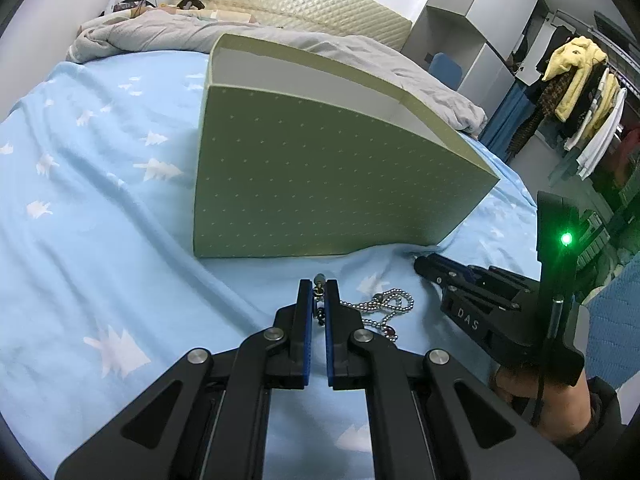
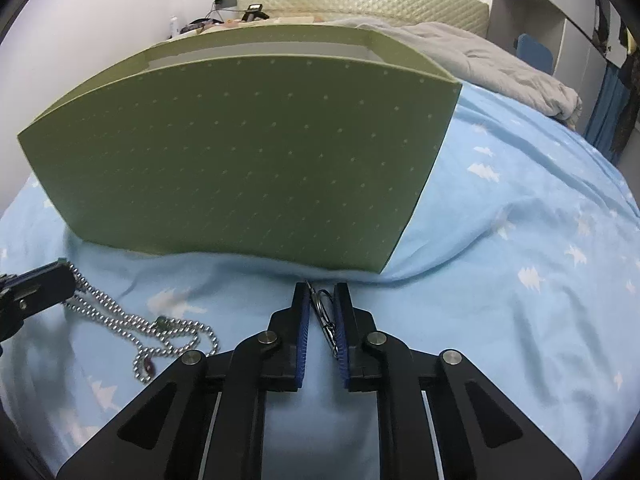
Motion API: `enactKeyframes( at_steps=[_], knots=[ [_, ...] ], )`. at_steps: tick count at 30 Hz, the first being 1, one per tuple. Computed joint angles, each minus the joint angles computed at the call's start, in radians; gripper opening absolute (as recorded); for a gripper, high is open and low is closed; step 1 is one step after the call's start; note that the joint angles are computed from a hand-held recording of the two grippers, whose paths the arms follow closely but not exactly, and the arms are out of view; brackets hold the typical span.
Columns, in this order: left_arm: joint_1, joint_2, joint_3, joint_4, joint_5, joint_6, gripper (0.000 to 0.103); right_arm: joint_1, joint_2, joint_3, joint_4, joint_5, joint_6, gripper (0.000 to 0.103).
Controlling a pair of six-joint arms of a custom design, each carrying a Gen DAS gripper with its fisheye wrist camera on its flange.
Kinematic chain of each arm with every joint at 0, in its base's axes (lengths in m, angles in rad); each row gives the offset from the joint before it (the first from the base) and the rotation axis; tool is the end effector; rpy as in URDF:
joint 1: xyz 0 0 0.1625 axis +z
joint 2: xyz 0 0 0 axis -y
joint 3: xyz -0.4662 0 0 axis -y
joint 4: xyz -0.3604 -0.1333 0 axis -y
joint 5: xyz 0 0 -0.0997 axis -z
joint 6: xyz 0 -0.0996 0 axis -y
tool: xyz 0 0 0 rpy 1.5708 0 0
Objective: Organize jewelry
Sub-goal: 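Lift the ball chain and pen charm and carry them over the green box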
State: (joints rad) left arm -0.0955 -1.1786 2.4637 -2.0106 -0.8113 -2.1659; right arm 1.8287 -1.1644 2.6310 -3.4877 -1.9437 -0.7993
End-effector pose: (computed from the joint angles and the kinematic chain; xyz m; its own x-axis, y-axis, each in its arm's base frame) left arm -0.3098 -0.1731 0.1250 -0.8732 -0.3248 -0.3634 0.1117 0.5926 -0.7977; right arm 0.1836 -0.3155 0.1922 -0.4914 -0.6828 0.5407 -0.8346 0.5466 -0.0683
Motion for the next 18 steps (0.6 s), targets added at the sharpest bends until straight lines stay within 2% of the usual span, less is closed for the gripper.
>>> enactKeyframes(
  at_steps=[6,8,10,18],
  knots=[
    [0.002,-0.003,0.0,-0.001,0.002,0.002,0.005,0.006,-0.021,-0.004,0.06,-0.017,-0.028,0.011],
    [0.001,-0.004,-0.001,-0.001,0.003,0.001,0.005,0.004,-0.026,0.002,0.059,-0.014,-0.036,0.008],
    [0.0,-0.004,0.0,-0.003,0.004,0.001,0.005,0.009,-0.045,0.0,0.089,-0.01,-0.026,0.005],
    [-0.004,-0.005,-0.059,0.05,0.013,0.04,0.005,0.026,-0.199,-0.001,0.241,0.036,0.067,0.004]
  ],
)
